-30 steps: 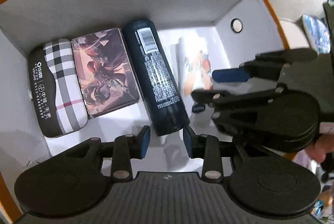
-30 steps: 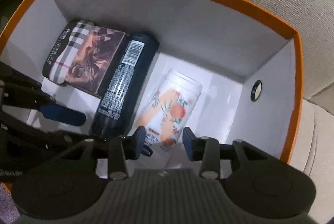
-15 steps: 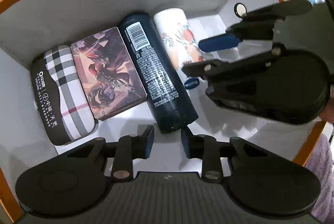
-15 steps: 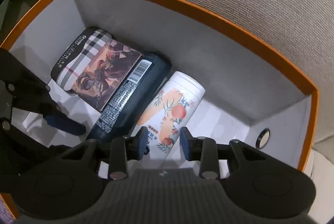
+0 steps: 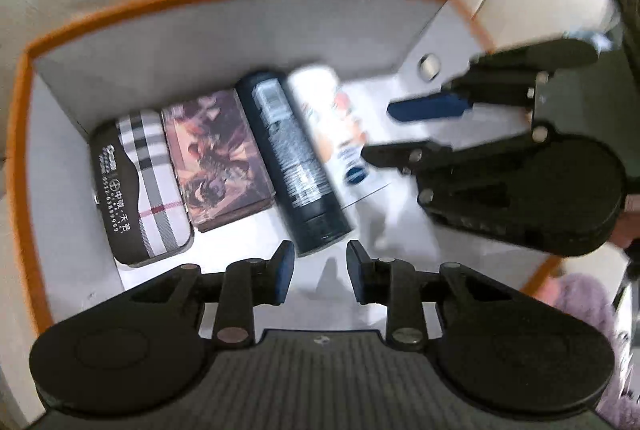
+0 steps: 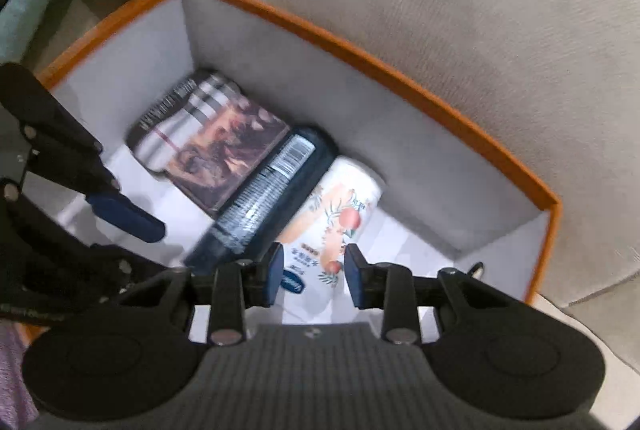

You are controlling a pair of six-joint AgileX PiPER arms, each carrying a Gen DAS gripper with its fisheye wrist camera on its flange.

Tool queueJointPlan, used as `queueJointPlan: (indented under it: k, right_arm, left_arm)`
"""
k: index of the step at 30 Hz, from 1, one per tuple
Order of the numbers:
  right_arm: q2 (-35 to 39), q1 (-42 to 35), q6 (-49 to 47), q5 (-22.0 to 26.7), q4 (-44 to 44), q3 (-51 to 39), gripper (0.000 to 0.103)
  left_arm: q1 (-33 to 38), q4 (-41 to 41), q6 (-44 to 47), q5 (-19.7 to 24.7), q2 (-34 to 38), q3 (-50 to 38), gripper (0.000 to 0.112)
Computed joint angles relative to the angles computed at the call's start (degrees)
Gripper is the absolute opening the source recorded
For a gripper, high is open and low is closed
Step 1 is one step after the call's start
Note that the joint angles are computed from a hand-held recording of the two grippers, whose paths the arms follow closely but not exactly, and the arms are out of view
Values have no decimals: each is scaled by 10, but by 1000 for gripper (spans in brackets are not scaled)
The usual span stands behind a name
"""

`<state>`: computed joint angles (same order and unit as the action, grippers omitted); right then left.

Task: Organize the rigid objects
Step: 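Reach the left tool to the pink bottle while the right tool reaches the pink cylinder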

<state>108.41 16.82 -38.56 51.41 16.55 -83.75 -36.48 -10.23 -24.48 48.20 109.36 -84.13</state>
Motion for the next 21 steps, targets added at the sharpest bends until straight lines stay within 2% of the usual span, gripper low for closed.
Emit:
queueJointPlan:
  k: [3,6,9,13,17,21]
  right_arm:
    - [-65,-19,-21,-8,47,53,34]
    - [-134,-33,-29,-17,67,104,34]
    - [-207,-53,-37,-26,104,160,35]
    - [-311,-104,-55,-21,162,240,35]
    - [-404,-163,-54,-14,170,329,35]
    - [-494,-250,-61,4,155,423,35]
  left_arm:
    - [-24,29,-47,-42,-64,54,35]
    - [-57,87,-125,-58,-116,87,35]
    - [-87,142,-192,-52,-166,106,35]
    - [-160,247,-331,-56,-222,143,35]
    - [-253,342,-481,-68,-240,173,35]
    - [-339,430,-640,-90,-204,195,35]
